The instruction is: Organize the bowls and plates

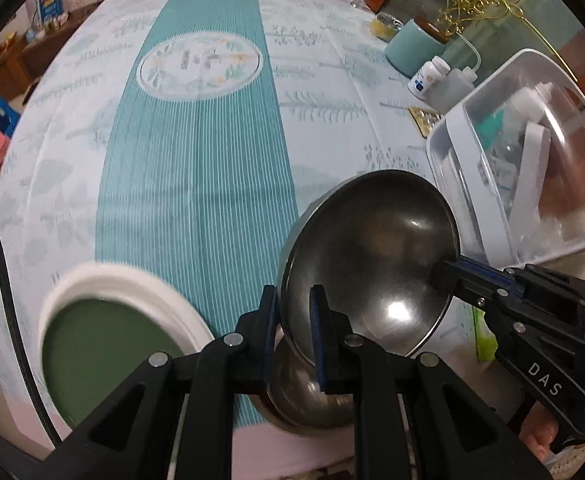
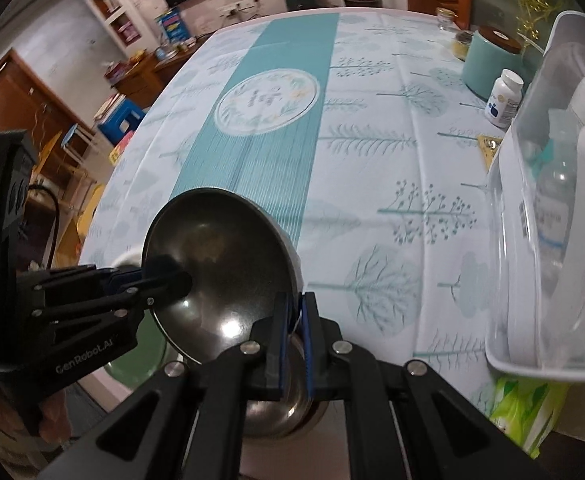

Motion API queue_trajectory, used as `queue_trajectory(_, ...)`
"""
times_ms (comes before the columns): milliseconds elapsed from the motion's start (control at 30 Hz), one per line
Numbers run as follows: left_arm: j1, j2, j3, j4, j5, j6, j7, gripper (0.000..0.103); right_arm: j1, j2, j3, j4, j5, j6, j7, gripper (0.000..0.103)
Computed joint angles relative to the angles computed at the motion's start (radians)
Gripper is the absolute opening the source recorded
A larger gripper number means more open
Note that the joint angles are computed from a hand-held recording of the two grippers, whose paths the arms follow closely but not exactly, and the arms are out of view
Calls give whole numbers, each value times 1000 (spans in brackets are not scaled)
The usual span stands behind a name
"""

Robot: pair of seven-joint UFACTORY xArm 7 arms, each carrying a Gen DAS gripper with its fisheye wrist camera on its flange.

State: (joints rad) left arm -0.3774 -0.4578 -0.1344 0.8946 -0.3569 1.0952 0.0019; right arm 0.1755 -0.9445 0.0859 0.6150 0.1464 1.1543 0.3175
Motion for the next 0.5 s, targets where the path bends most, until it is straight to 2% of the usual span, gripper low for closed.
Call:
queue_trajectory(167,-9,-80,7,-83,-28,22,-8,13,26,-81,12,-45,17,50,12,7)
queue_trajectory(500,-30,-163,-5,-165,-1,32,-5,13,53,-159,34,-102,42,95,36,6)
